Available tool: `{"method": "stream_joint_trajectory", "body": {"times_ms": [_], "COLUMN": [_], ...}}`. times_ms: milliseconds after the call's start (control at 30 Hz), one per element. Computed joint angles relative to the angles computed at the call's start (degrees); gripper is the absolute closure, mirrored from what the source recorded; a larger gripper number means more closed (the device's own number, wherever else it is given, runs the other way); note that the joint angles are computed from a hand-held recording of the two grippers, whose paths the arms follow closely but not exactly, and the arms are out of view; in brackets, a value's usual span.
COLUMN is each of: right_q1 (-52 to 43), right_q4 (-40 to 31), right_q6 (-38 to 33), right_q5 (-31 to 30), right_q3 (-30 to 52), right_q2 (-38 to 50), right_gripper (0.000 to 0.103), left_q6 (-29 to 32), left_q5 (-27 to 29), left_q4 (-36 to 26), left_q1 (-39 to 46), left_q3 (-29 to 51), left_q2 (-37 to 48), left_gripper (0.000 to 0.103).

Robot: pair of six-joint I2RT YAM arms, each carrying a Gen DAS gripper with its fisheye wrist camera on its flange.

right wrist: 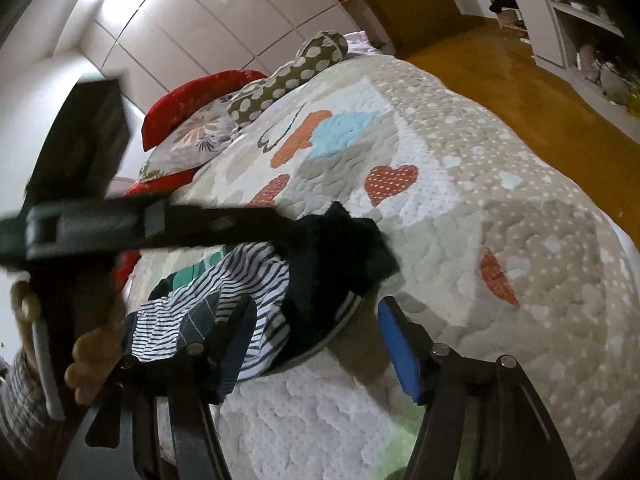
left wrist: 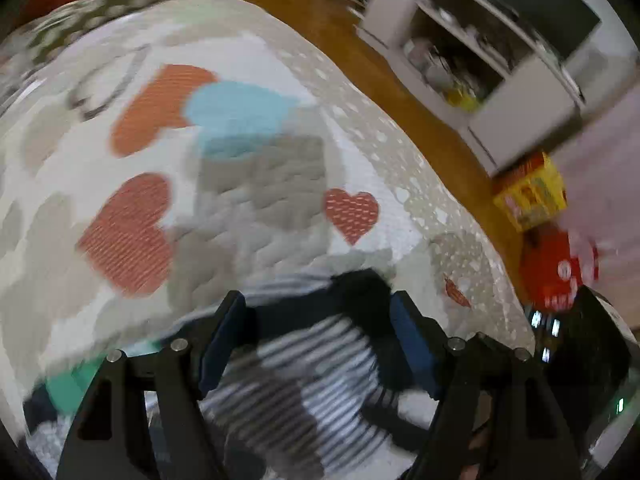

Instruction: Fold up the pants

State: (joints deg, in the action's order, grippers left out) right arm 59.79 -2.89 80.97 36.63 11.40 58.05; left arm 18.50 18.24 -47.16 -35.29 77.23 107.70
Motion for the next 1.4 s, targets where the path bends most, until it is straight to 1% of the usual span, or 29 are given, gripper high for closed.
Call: {"method": "stream_joint_trajectory", "body": {"times_ms": [100, 133, 167, 200, 233, 267, 300, 333, 367, 433, 500, 600, 633, 667, 733, 800, 833, 867, 900, 933, 1000, 1067, 1167, 1200, 1233, 1267, 1300, 1367, 1400], "right_q1": [-3.4, -3.8, -4.0, -4.2, -4.7, -5.7, -6.9, -7.6, -7.9, -6.5, -5.2, -3.9, -3.7, -3.6, -3.6, -3.5, -3.6, -3.0, -2.6, -1.8, 0.1, 2.1, 3.3, 2.8, 1.8, 1.1, 0.2, -1.5, -2.5], "right_q4": [5.8, 6.9, 8.6, 9.6, 10.3, 11.6, 13.1, 14.7, 15.0, 11.2, 7.9, 6.4, 6.8, 7.3, 9.0, 11.2, 12.3, 12.4, 11.8, 10.4, 7.9, 5.2, -1.1, -3.7, -7.8, -10.0, -10.8, -9.5, -8.7], "right_q6": [-3.5, -4.1, -4.9, -5.6, -6.1, -7.0, -7.5, -7.9, -8.4, -10.0, -12.8, -18.0, -20.0, -22.0, -25.4, -27.3, -27.9, -28.1, -28.8, -29.7, -30.9, -31.1, -27.7, -26.2, -24.4, -23.3, -22.6, -22.3, -23.0], "right_q5": [-2.6, -2.4, -1.6, -1.3, -1.3, -2.3, -3.6, -4.3, -4.8, -3.1, -1.8, -2.2, -3.1, -4.2, -7.3, -11.8, -14.5, -16.6, -18.0, -18.6, -17.5, -14.9, -8.2, -7.0, -6.1, -6.0, -7.0, -10.4, -12.4], "right_q3": [0.3, 0.5, 1.0, 1.2, 1.3, 1.2, 0.5, -0.6, -0.9, 1.5, 5.7, 12.5, 14.9, 17.2, 22.0, 26.0, 27.8, 30.2, 32.2, 34.4, 36.3, 36.2, 35.9, 36.8, 38.4, 39.8, 40.9, 42.2, 44.0], "right_q2": [5.7, 7.1, 9.3, 10.6, 11.4, 12.0, 11.6, 10.2, 8.9, 7.1, 7.8, 12.3, 14.5, 16.9, 22.5, 28.2, 31.0, 34.1, 36.1, 37.8, 37.7, 34.6, 29.0, 28.6, 28.6, 29.6, 30.9, 34.0, 37.1], "right_gripper": [0.036, 0.036, 0.036, 0.038, 0.056, 0.071, 0.073, 0.077, 0.079, 0.079, 0.079, 0.079, 0.079, 0.076, 0.074, 0.062, 0.057, 0.056, 0.056, 0.056, 0.056, 0.056, 0.056, 0.058, 0.069, 0.082, 0.083, 0.084, 0.084], "left_q6": [1.2, 1.8, 2.3, 3.1, 3.6, 3.8, 4.4, 4.6, 4.9, 5.5, 7.0, 8.9, 8.7, 8.6, 9.3, 10.9, 11.5, 12.6, 13.0, 13.9, 16.5, 18.2, 18.1, 18.6, 20.2, 20.7, 21.5, 21.6, 22.1], "left_q5": [-2.2, -3.5, -5.3, -5.8, -5.0, -4.8, -3.5, -2.3, 0.1, 4.0, 7.8, 13.1, 13.9, 14.7, 16.8, 19.8, 20.9, 22.2, 23.3, 24.3, 26.7, 28.1, 27.8, 27.8, 27.7, 27.2, 26.8, 25.9, 25.7], "left_q4": [-1.1, -0.7, 0.9, 2.0, 2.0, 2.4, 2.9, 2.9, 2.6, 1.6, 1.3, 1.4, 1.8, 2.3, 1.3, -1.2, -1.7, -3.0, -3.6, -4.4, -6.9, -7.8, -7.0, -6.9, -8.2, -7.8, -7.9, -6.1, -5.8], "left_q1": [-2.3, -3.2, -4.0, -4.3, -4.0, -3.6, -2.4, -1.4, 0.8, 4.7, 10.1, 19.4, 21.3, 23.7, 30.6, 38.2, 40.7, 44.7, 48.7, 52.1, 59.0, 64.7, 68.6, 69.9, 71.4, 72.5, 73.5, 74.8, 75.9], "left_q3": [2.7, 2.6, 1.3, 0.0, -0.4, -1.3, -2.6, -3.2, -4.0, -4.6, -6.8, -10.3, -10.9, -11.7, -12.0, -11.6, -12.6, -12.3, -12.2, -12.2, -11.6, -11.3, -11.1, -11.3, -10.4, -10.9, -11.0, -11.8, -11.5], "left_q2": [4.4, 4.9, 4.3, 3.4, 2.6, 1.3, -0.8, -1.9, -3.8, -6.0, -9.3, -13.2, -13.5, -13.9, -13.2, -11.2, -11.4, -10.7, -10.3, -10.2, -9.6, -8.8, -8.4, -8.6, -8.2, -8.9, -9.2, -10.2, -9.9], "left_gripper": [0.03, 0.034, 0.056, 0.071, 0.076, 0.08, 0.081, 0.081, 0.081, 0.081, 0.081, 0.081, 0.081, 0.08, 0.077, 0.065, 0.061, 0.053, 0.05, 0.049, 0.045, 0.044, 0.044, 0.044, 0.044, 0.044, 0.044, 0.044, 0.044]}}
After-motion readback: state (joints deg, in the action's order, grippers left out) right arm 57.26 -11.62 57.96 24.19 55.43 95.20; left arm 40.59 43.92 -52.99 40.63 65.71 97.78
